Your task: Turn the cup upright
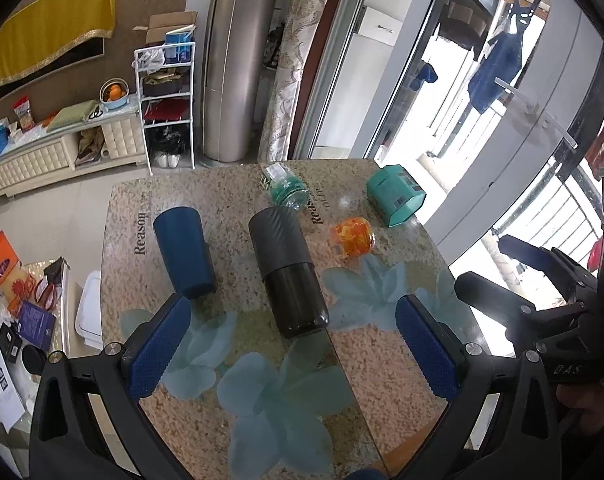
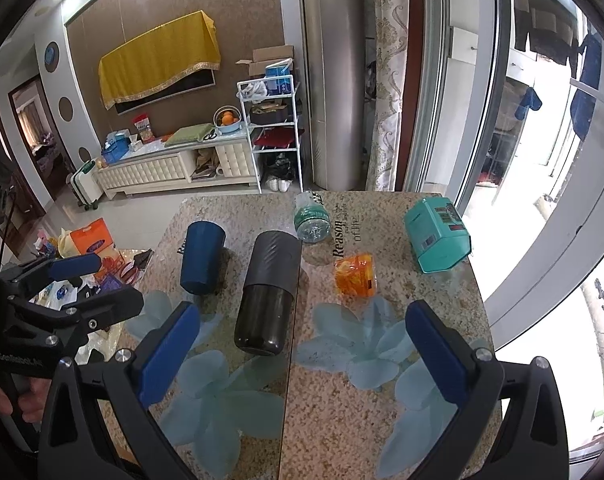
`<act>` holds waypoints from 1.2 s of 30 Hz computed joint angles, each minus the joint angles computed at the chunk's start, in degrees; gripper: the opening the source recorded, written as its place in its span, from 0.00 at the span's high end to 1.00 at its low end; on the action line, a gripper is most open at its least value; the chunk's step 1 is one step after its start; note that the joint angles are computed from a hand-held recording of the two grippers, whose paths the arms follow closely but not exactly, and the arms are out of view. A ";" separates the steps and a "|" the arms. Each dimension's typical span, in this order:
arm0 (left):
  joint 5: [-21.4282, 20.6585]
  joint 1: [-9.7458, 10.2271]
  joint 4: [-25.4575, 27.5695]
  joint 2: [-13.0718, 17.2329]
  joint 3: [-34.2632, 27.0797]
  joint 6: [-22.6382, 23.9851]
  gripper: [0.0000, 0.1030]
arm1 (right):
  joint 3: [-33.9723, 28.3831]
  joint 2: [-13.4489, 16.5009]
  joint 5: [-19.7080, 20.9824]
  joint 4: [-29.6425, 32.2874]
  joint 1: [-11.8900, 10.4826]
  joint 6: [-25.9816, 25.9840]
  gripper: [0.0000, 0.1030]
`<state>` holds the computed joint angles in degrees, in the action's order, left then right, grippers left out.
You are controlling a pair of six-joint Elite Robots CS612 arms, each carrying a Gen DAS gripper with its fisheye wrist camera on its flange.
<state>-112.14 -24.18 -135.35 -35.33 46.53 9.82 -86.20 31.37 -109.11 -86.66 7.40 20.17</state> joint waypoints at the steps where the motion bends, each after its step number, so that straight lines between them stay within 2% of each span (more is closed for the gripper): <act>1: -0.01 0.05 0.33 0.21 -0.39 -0.18 0.00 | 0.23 -0.12 0.12 0.09 -0.01 -0.04 0.00; 11: 0.65 0.77 4.05 3.14 -4.60 -2.13 0.00 | 3.17 -1.87 2.19 0.58 -0.81 -0.79 0.00; 17: 1.10 1.10 6.75 5.82 -8.74 -4.61 0.00 | 7.01 -4.13 3.94 0.23 -1.77 -3.25 0.00; 30: 5.31 0.97 16.01 12.91 -20.42 -9.61 0.00 | 18.65 -9.53 10.13 -1.26 -4.48 -10.14 0.00; 36: 6.43 0.82 19.29 15.24 -23.94 -11.49 0.00 | 25.00 -12.63 14.07 1.02 -6.08 -10.23 0.00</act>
<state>-105.71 -23.36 -116.06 -20.08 22.58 -1.67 -61.21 18.74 -95.04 -85.65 1.32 9.94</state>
